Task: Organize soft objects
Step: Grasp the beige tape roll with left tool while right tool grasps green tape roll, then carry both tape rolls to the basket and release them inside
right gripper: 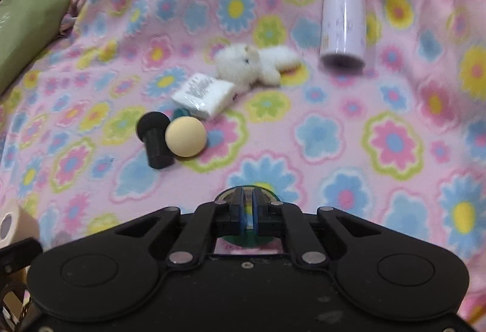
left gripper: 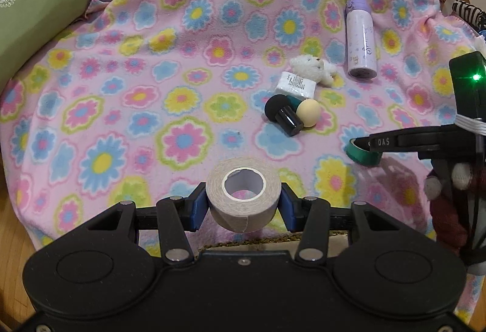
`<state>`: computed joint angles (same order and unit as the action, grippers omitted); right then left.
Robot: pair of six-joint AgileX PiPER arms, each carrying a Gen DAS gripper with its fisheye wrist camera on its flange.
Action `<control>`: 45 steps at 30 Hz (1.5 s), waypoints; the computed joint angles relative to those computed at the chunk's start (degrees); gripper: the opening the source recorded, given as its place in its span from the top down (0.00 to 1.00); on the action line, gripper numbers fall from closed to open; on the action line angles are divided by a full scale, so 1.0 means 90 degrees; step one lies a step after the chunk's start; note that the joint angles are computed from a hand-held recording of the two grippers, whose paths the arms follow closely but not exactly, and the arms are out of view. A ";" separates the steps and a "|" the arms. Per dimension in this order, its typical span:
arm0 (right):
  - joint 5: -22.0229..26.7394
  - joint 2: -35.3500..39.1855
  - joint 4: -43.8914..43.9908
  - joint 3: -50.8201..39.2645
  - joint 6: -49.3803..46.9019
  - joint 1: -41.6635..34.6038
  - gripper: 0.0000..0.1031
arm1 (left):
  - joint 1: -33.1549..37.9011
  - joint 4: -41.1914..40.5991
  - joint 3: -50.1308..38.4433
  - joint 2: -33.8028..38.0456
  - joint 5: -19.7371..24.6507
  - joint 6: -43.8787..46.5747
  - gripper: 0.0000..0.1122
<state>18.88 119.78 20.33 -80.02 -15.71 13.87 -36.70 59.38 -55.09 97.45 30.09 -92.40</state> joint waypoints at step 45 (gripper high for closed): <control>-0.0426 -0.0421 -0.0288 0.0355 0.0028 0.0118 0.54 | 0.0248 -0.0682 -0.0084 0.0082 -0.0339 0.0520 0.58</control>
<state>15.04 116.00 17.74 -76.83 -15.47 14.93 -34.47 53.24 -55.84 98.19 27.04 -87.72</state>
